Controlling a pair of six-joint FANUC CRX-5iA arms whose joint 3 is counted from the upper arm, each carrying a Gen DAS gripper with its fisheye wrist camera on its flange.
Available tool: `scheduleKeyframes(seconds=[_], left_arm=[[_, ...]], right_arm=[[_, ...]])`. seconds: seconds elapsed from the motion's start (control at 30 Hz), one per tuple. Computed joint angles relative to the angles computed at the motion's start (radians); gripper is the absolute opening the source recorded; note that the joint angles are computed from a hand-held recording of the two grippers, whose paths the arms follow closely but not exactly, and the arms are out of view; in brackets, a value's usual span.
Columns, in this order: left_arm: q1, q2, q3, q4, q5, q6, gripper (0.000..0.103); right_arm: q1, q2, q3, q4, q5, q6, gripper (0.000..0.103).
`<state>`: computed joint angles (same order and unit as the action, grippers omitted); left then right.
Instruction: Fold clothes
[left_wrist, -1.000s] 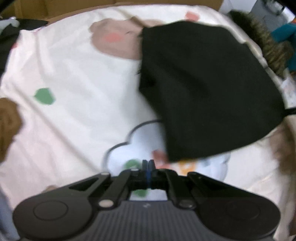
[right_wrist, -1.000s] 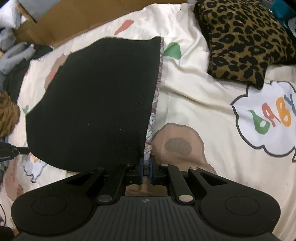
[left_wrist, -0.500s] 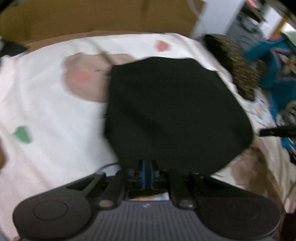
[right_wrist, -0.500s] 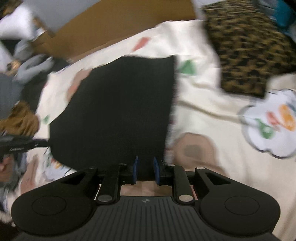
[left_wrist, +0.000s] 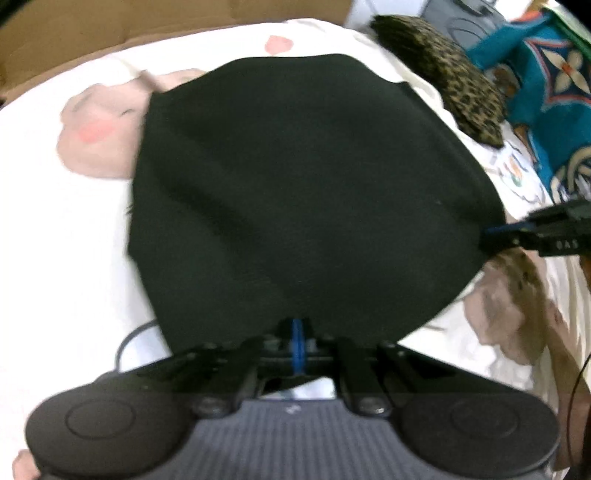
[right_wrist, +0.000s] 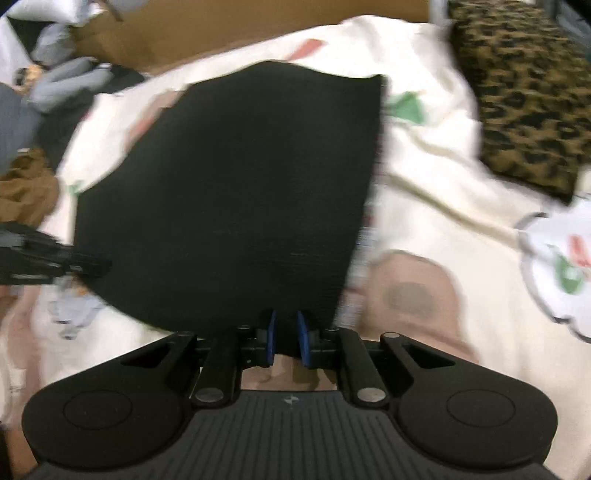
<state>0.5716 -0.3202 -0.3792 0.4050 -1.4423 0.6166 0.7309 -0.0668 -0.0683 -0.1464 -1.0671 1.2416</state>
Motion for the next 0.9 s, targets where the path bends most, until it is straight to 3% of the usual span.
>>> scheduleKeyframes(seconds=[0.2, 0.4, 0.43, 0.5, 0.57, 0.9], left_arm=[[0.032, -0.04, -0.011, -0.041, 0.027, -0.004, 0.003], [0.085, -0.024, 0.021, -0.08, 0.02, 0.112, 0.003], [0.099, -0.023, 0.024, -0.075, 0.014, 0.124, 0.008], [0.131, -0.021, 0.026, -0.056, -0.006, 0.141, 0.015], [0.167, -0.022, 0.02, -0.025, -0.037, 0.138, 0.018], [0.186, -0.033, -0.019, -0.004, -0.074, 0.085, 0.041]], right_arm=[[-0.033, -0.018, -0.013, -0.02, -0.008, -0.02, 0.014], [-0.047, -0.042, -0.016, -0.038, -0.006, -0.108, 0.017], [-0.052, -0.054, -0.02, -0.052, 0.004, -0.114, 0.018], [-0.076, -0.073, -0.025, -0.111, 0.02, -0.1, 0.036], [-0.105, -0.077, -0.021, -0.177, 0.012, -0.088, 0.042], [-0.161, -0.069, -0.047, -0.3, -0.009, -0.131, 0.042]])
